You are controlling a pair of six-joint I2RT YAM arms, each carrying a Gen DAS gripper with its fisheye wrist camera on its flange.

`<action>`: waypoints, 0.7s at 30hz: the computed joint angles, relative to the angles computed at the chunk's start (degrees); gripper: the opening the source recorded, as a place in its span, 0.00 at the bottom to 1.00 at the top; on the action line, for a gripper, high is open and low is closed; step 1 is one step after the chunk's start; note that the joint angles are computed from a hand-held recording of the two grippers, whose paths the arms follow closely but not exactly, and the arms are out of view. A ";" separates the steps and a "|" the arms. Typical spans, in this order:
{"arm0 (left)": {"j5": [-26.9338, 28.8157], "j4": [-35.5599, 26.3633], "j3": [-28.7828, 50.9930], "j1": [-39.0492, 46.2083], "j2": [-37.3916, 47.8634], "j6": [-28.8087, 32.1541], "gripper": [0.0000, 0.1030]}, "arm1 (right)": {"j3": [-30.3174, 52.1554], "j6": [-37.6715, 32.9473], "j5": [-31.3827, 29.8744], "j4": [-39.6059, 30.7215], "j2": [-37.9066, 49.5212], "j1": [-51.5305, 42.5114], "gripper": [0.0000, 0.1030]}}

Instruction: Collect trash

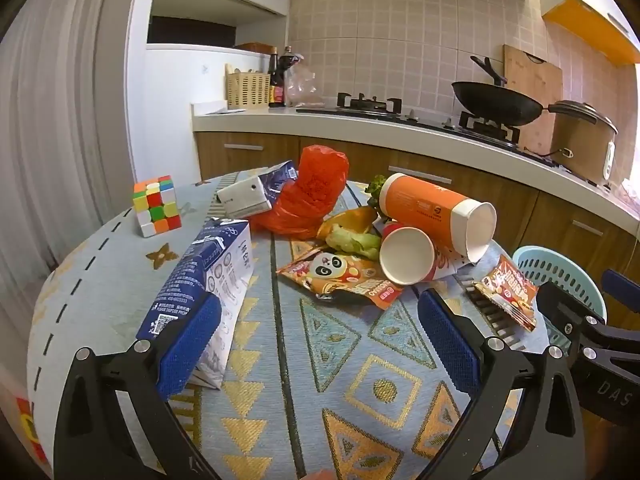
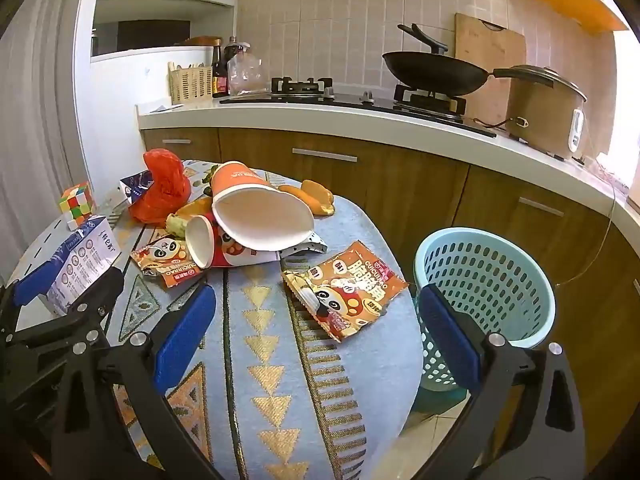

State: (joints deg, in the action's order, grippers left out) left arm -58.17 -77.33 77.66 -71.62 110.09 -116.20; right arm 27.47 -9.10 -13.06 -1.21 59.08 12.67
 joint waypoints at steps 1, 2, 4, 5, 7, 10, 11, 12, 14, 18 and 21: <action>0.03 0.27 -0.30 0.10 -0.27 0.21 0.93 | -0.02 0.05 0.05 0.06 0.05 0.10 0.94; 0.03 0.64 -0.68 0.22 -0.60 0.52 0.93 | -0.07 0.03 0.00 0.09 0.07 0.11 0.94; -0.12 -0.40 0.49 -0.19 0.69 -0.39 0.93 | 0.01 -0.10 -0.13 0.03 0.12 0.03 0.94; -0.14 -0.41 0.45 -0.17 0.64 -0.35 0.93 | 0.00 -0.06 -0.14 0.07 0.13 0.10 0.94; -0.22 -0.56 0.39 -0.13 0.57 -0.36 0.93 | -0.01 0.00 -0.36 -0.07 0.01 0.04 0.94; -0.28 -0.55 0.22 -0.01 0.60 -0.44 0.93 | 0.20 -0.03 -0.80 -0.25 0.16 -0.24 0.94; -0.17 -1.10 0.62 -0.22 0.76 -0.88 0.93 | 0.18 -0.04 -0.61 -0.21 0.14 -0.14 0.94; -0.17 -1.14 0.66 -0.23 0.81 -0.92 0.93 | 0.16 0.01 -0.45 -0.21 0.11 -0.05 0.94; -0.16 -0.88 0.16 -0.15 0.39 -0.84 0.93 | 0.16 -0.01 -0.61 -0.21 0.16 -0.18 0.94; -0.24 0.14 -1.33 0.15 -0.81 -0.08 0.93 | 0.09 -0.07 -0.80 -0.18 0.17 -0.42 0.94; -0.31 0.97 -2.75 0.49 -1.95 0.60 0.93 | 0.13 -0.07 -0.78 -0.24 0.33 -0.46 0.94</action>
State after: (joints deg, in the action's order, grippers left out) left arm -58.49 -76.37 74.91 -71.13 108.14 -115.60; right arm 27.60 -9.17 -13.84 -1.45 59.41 12.22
